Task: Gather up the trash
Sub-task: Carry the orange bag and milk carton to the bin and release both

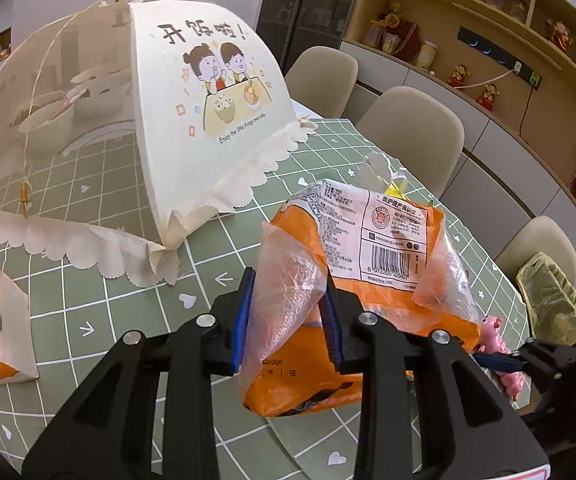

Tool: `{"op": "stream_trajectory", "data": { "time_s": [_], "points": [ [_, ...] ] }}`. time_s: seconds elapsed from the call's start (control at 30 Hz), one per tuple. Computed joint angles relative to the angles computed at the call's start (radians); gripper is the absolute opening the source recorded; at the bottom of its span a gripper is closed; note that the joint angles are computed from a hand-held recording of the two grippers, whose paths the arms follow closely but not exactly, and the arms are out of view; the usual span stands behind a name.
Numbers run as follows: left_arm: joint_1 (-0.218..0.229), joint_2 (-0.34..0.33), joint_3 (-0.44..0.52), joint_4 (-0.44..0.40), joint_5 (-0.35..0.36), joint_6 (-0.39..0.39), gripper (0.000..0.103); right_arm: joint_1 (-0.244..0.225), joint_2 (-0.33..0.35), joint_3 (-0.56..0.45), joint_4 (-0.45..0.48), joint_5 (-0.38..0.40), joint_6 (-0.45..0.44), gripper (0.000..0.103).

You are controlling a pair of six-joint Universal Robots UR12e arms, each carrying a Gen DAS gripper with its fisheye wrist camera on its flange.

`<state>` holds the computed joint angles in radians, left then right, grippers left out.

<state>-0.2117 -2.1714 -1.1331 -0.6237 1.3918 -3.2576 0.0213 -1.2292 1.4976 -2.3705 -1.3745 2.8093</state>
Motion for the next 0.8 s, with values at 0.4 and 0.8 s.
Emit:
{"op": "stream_trajectory", "data": {
  "time_s": [0.4, 0.8],
  "points": [
    [-0.042, 0.026, -0.045, 0.076, 0.036, 0.100, 0.028, -0.058, -0.133, 0.142, -0.145, 0.008, -0.033, 0.050],
    [-0.150, 0.075, -0.114, 0.205, 0.067, 0.326, 0.029, -0.166, -0.237, 0.252, -0.269, 0.022, 0.005, 0.050]
  ]
}}
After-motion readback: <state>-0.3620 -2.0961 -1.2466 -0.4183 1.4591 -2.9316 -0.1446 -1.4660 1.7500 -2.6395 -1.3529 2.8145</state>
